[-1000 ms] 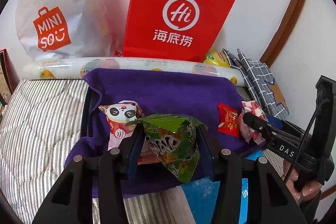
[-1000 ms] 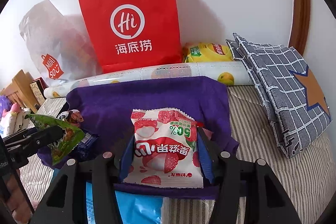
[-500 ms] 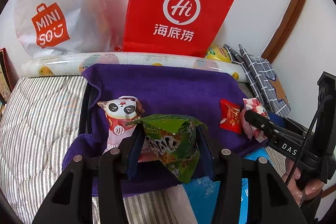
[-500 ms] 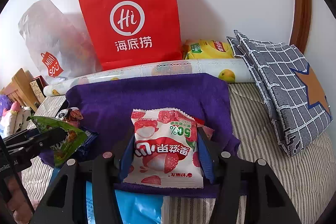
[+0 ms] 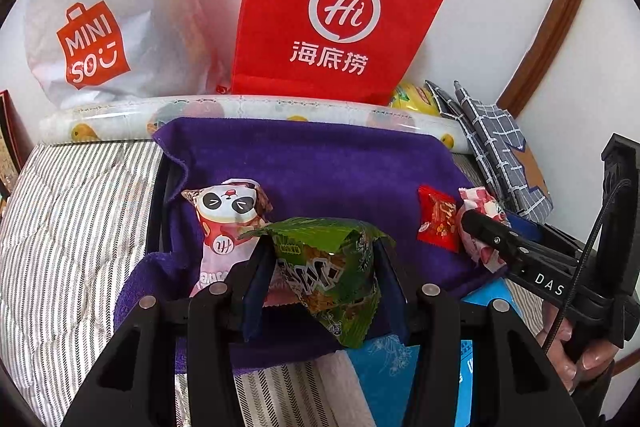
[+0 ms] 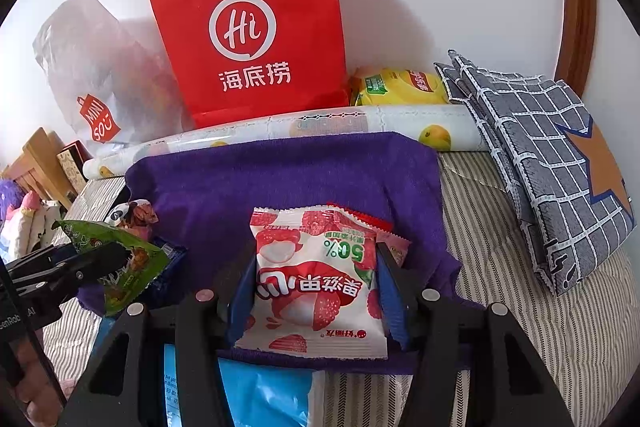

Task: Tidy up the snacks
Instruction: 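Lower both bags onto the purple towel and open both grippers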

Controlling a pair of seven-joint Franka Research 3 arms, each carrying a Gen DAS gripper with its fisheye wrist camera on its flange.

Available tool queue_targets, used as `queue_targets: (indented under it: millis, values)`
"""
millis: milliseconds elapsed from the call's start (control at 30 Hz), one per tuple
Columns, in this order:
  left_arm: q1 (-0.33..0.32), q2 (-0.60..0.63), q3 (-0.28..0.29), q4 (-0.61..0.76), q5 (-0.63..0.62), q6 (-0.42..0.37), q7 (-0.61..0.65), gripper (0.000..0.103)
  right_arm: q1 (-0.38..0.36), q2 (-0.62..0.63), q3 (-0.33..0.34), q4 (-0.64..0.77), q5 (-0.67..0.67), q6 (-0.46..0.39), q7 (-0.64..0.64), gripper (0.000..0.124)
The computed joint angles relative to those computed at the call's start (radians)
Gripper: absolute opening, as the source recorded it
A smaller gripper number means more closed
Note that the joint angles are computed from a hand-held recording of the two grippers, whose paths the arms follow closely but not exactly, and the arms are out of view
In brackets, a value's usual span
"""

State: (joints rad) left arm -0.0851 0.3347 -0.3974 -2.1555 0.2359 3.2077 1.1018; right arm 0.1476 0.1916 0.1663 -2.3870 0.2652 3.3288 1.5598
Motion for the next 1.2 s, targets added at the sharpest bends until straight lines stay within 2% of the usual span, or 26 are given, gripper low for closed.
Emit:
queue_targets:
  millis: [167, 733, 800, 867, 1100, 1200]
  values:
    - [0.000, 0.004, -0.002, 0.003, 0.000, -0.005, 0.002, 0.050, 0.012, 0.001, -0.011, 0.003, 0.003, -0.008, -0.005, 0.054]
    - [0.003, 0.012, -0.007, 0.006, -0.005, -0.012, 0.012, 0.050, -0.010, 0.000, 0.011, 0.003, 0.003, -0.010, -0.011, 0.054]
    - [0.002, 0.012, -0.006, 0.008, -0.006, -0.016, 0.013, 0.050, -0.045, -0.002, 0.044, 0.001, -0.007, -0.009, -0.005, 0.054]
    - [0.026, 0.018, -0.034, 0.012, -0.012, -0.023, 0.026, 0.050, -0.082, -0.004, 0.080, -0.003, -0.020, -0.007, 0.004, 0.054]
    - [0.018, 0.013, -0.029, 0.013, -0.026, -0.031, 0.038, 0.050, -0.155, -0.006, 0.144, -0.007, -0.059, -0.010, 0.040, 0.054]
    - [0.019, 0.013, -0.031, 0.011, -0.031, -0.030, 0.043, 0.050, -0.163, -0.005, 0.149, -0.006, -0.070, -0.010, 0.049, 0.054]
